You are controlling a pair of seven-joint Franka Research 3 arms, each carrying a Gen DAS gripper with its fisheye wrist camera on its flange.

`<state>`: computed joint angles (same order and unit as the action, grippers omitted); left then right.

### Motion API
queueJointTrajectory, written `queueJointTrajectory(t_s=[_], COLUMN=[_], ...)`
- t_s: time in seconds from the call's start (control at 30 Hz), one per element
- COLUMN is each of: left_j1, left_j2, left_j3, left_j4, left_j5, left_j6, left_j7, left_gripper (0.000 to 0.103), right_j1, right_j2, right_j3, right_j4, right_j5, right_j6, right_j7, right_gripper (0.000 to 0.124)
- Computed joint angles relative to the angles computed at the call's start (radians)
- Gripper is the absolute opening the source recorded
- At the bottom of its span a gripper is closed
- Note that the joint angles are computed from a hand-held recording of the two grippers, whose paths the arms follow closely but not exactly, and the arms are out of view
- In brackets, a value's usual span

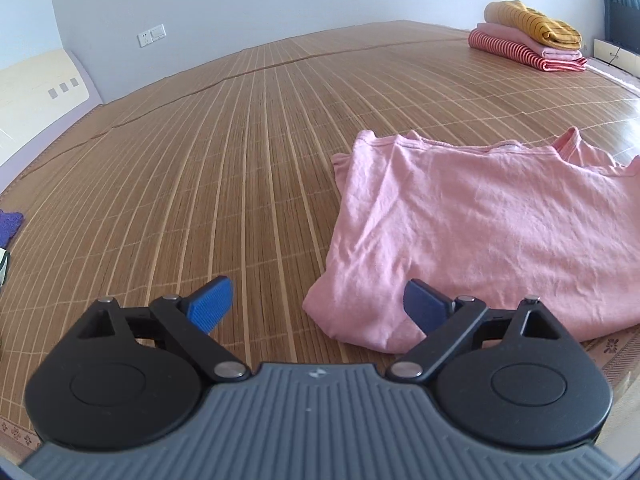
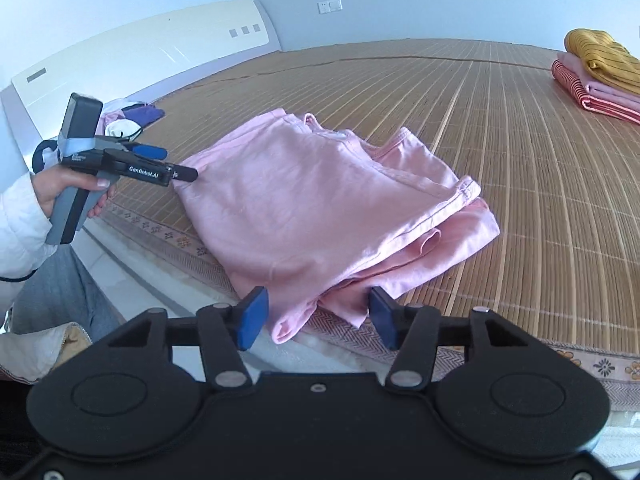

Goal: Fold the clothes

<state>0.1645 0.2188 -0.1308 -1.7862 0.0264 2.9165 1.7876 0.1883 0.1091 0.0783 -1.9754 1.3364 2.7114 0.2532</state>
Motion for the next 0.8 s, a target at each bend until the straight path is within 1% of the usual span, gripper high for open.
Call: queueJointTrajectory(t_s=[0.03, 0.1, 0.13, 0.2, 0.23, 0.27, 0.3, 0.33, 0.37, 0.47, 0.5, 0.53, 0.6, 0.63, 0.67, 0.7, 0.73, 0.8], left_j1=[0.033, 0.076, 0.11, 0.141, 0.148, 0.149, 0.141, 0.133, 0.122, 0.048, 0.023, 0.003, -0.035, -0.046, -0.058, -0.065, -0.066, -0.07], left_j2=[-0.018, -0.05, -0.066, -0.083, -0.09, -0.096, -0.094, -0.091, -0.088, -0.071, -0.065, -0.061, -0.054, -0.055, -0.055, -0.054, -0.055, -0.057], left_j3=[-0.041, -0.106, -0.158, -0.223, -0.245, -0.258, -0.259, -0.259, -0.257, -0.228, -0.214, -0.199, -0.168, -0.152, -0.137, -0.126, -0.121, -0.111], left_j4=[-0.017, -0.043, -0.05, -0.045, -0.04, -0.034, -0.028, -0.021, -0.016, -0.025, -0.032, -0.036, -0.043, -0.049, -0.051, -0.053, -0.053, -0.053], left_j5=[-0.071, -0.233, -0.378, -0.6, -0.698, -0.779, -0.818, -0.852, -0.874, -0.786, -0.75, -0.726, -0.68, -0.669, -0.664, -0.661, -0.675, -0.699], left_j6=[0.005, 0.008, -0.004, -0.051, -0.084, -0.12, -0.15, -0.182, -0.209, -0.189, -0.176, -0.172, -0.166, -0.167, -0.169, -0.172, -0.179, -0.187], left_j7=[0.059, 0.18, 0.3, 0.508, 0.602, 0.681, 0.725, 0.766, 0.796, 0.758, 0.745, 0.732, 0.709, 0.711, 0.712, 0.714, 0.725, 0.744], left_gripper=[0.095, 0.095, 0.095, 0.095, 0.095, 0.095, 0.095, 0.095, 0.095, 0.095, 0.095, 0.095, 0.095, 0.095, 0.095, 0.095, 0.096, 0.096], right_j1=[-0.004, -0.01, -0.01, -0.005, -0.005, -0.006, -0.009, -0.017, -0.021, 0.009, -0.01, -0.028, -0.055, -0.074, -0.102, -0.137, -0.158, -0.181], right_j2=[-0.003, 0.001, 0.014, 0.064, 0.091, 0.12, 0.15, 0.177, 0.2, 0.262, 0.27, 0.277, 0.278, 0.274, 0.265, 0.251, 0.237, 0.207], right_j3=[-0.002, -0.004, -0.004, 0.0, 0.004, 0.005, 0.008, 0.015, 0.017, -0.016, 0.006, 0.028, 0.061, 0.086, 0.123, 0.161, 0.18, 0.186], right_j4=[0.002, 0.021, 0.04, 0.1, 0.131, 0.163, 0.195, 0.228, 0.253, 0.31, 0.319, 0.328, 0.327, 0.323, 0.317, 0.314, 0.315, 0.314], right_j5=[0.023, 0.085, 0.113, 0.123, 0.123, 0.088, 0.05, 0.03, -0.014, -0.218, -0.214, -0.202, -0.208, -0.192, -0.134, -0.039, 0.062, 0.235], right_j6=[0.011, 0.047, 0.077, 0.145, 0.179, 0.188, 0.196, 0.198, 0.192, 0.212, 0.204, 0.197, 0.182, 0.184, 0.191, 0.185, 0.172, 0.148], right_j7=[-0.005, -0.027, -0.031, -0.014, -0.003, 0.04, 0.087, 0.118, 0.173, 0.395, 0.388, 0.372, 0.352, 0.323, 0.261, 0.174, 0.1, -0.012], right_gripper=[0.057, 0.057, 0.057, 0.057, 0.055, 0.048, 0.044, 0.043, 0.043, 0.042, 0.04, 0.035, 0.017, 0.006, 0.006, 0.006, 0.006, 0.006])
